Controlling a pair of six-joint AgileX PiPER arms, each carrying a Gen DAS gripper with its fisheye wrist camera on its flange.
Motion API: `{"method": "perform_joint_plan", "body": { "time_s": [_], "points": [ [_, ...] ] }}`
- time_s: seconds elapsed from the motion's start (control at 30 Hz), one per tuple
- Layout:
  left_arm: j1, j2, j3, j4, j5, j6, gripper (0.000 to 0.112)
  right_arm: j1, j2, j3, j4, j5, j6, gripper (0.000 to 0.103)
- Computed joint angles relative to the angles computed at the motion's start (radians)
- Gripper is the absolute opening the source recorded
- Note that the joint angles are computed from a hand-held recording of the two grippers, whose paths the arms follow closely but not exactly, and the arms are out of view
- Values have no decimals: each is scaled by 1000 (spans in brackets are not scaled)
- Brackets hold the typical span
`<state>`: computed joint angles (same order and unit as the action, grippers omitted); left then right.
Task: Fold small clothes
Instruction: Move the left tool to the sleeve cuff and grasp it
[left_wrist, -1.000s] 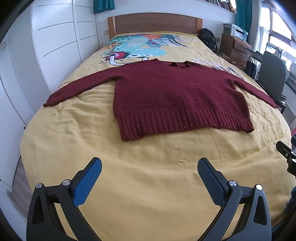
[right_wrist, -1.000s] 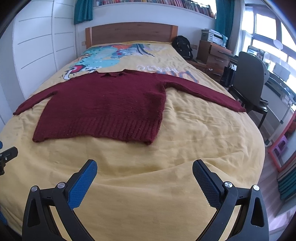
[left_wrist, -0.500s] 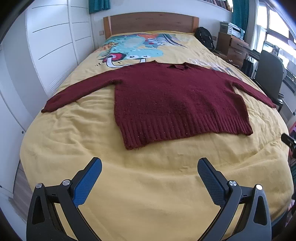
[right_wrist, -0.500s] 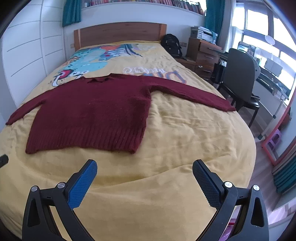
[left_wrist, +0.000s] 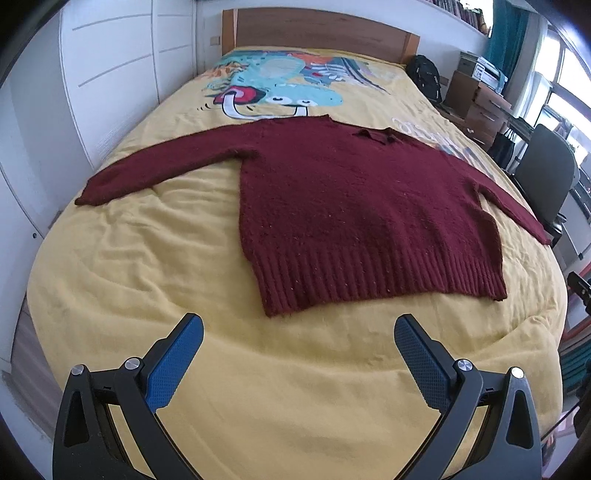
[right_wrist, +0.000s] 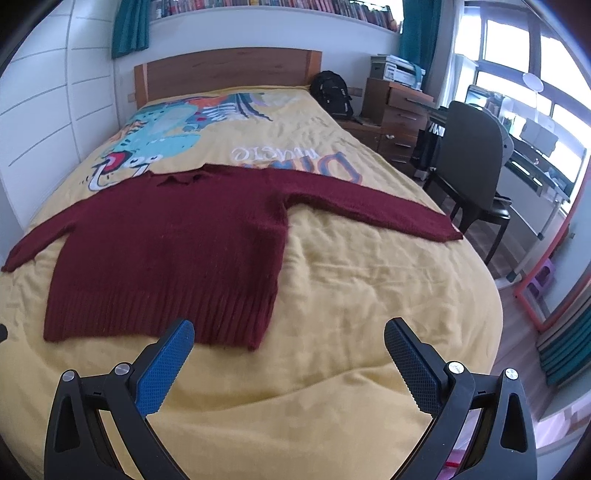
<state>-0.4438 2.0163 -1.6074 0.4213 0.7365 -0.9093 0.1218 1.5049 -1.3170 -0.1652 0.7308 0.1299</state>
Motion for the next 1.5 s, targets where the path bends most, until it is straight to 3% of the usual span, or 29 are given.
{"method": "perform_joint_plan", "body": {
  "time_s": [0.23, 0.53, 0.83, 1.13, 1.43, 1.5],
  "points": [
    [105, 48, -88, -12, 57, 30, 102, -7, 122, -121, -17, 10, 39, 103],
    [315, 110, -170, 74, 107, -66, 102, 9, 327, -310, -57, 50, 74, 103],
    [554, 249, -363, -172, 122, 79, 102, 27, 495, -500, -76, 104, 86, 103],
    [721, 365, -470, -377, 38, 73, 102, 38, 598, -621, -83, 150, 74, 103],
    [854, 386, -410, -637, -110, 191, 101, 48, 659, -678, -91, 187, 56, 103],
    [887, 395, -398, -731, -149, 246, 96, 52, 665, -686, -100, 193, 60, 103]
  ]
}}
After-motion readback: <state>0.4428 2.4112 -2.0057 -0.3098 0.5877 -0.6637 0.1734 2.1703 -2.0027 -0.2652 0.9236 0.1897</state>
